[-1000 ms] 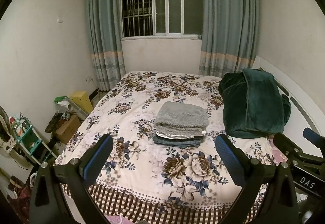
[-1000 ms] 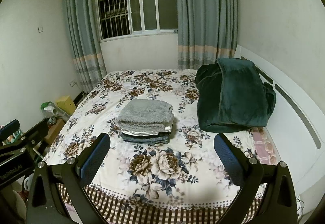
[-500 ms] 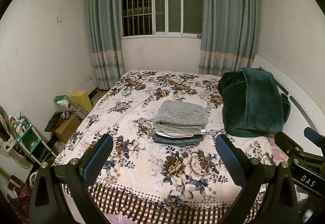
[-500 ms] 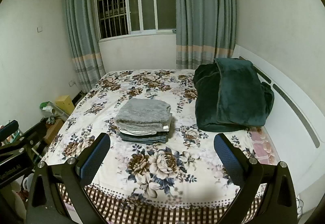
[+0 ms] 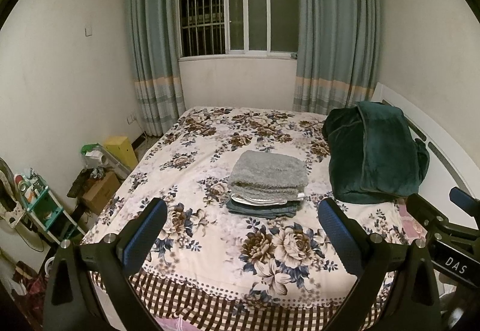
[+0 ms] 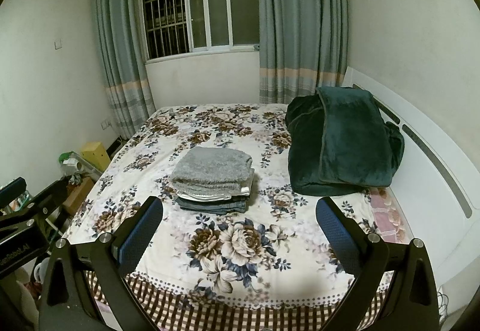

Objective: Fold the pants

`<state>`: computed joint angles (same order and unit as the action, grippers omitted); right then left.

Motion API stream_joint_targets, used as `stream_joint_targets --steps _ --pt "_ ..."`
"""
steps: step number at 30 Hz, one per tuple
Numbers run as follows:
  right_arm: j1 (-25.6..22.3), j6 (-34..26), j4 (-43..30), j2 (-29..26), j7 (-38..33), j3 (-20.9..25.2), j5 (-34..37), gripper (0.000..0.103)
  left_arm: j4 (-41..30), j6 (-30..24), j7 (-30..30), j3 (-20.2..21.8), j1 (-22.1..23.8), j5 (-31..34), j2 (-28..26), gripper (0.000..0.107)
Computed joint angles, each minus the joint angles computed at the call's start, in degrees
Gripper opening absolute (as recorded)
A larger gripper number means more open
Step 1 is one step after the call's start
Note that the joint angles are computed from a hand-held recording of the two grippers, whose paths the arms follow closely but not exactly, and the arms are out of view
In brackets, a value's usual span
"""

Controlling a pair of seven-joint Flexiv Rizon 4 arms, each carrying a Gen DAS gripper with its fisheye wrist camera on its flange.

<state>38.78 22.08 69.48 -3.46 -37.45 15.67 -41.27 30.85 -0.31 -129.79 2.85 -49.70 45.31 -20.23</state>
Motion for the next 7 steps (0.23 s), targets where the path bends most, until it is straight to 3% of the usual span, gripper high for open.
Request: stream_joint_targets --steps 7 --pt "0.0 -0.2 -0.5 -0.1 -0.2 -0.1 0.0 0.103 -0.8 0.1 0.8 0.0 0.4 -0.3 0.1 0.103"
